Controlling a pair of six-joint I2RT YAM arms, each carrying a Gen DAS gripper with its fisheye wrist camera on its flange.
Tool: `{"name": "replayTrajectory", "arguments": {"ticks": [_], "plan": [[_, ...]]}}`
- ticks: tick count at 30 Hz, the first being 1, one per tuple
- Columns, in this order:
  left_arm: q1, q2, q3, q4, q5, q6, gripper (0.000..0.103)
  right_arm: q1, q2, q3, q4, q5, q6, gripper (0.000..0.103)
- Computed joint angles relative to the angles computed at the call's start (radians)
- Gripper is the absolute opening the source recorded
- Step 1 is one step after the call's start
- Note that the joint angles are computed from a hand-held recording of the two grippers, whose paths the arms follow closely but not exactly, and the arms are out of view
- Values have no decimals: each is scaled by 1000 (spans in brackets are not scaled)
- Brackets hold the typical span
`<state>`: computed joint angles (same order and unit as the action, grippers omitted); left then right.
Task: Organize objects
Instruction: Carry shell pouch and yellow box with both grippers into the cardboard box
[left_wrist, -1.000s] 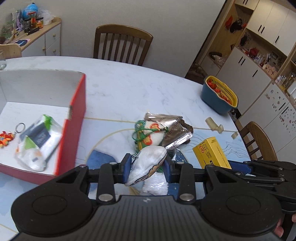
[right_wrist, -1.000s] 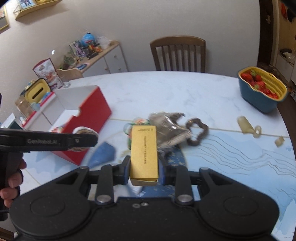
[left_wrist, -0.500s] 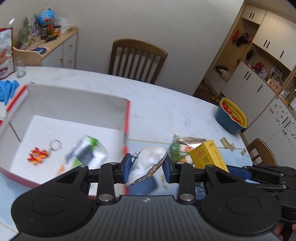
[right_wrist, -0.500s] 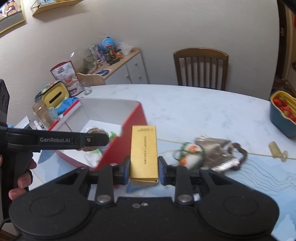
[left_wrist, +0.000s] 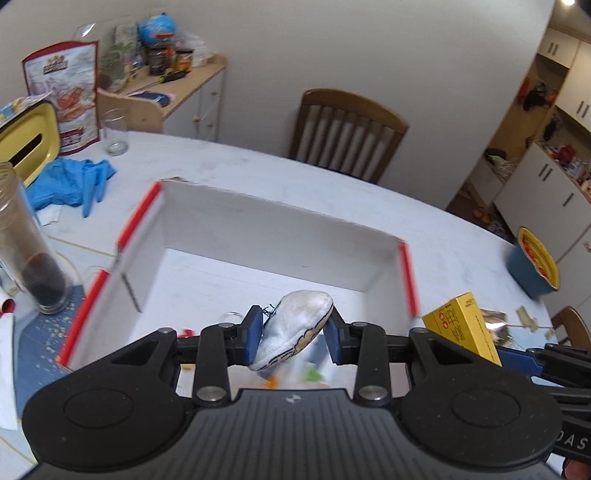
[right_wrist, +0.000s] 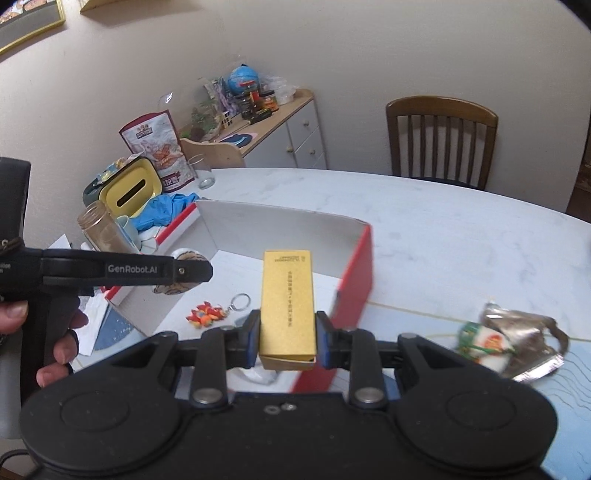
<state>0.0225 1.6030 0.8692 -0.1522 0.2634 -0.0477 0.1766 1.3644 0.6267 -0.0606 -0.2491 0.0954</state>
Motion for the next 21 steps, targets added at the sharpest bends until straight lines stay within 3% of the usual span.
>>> {"name": "replayTrajectory", "arguments": {"ticks": [8,21], "plan": [[39,183,135,-38,-42,45,34,104,217,133,60,89,42,28],[22,407,338,-136,-121,95,34,193,490,309,53,201,26,28]]}}
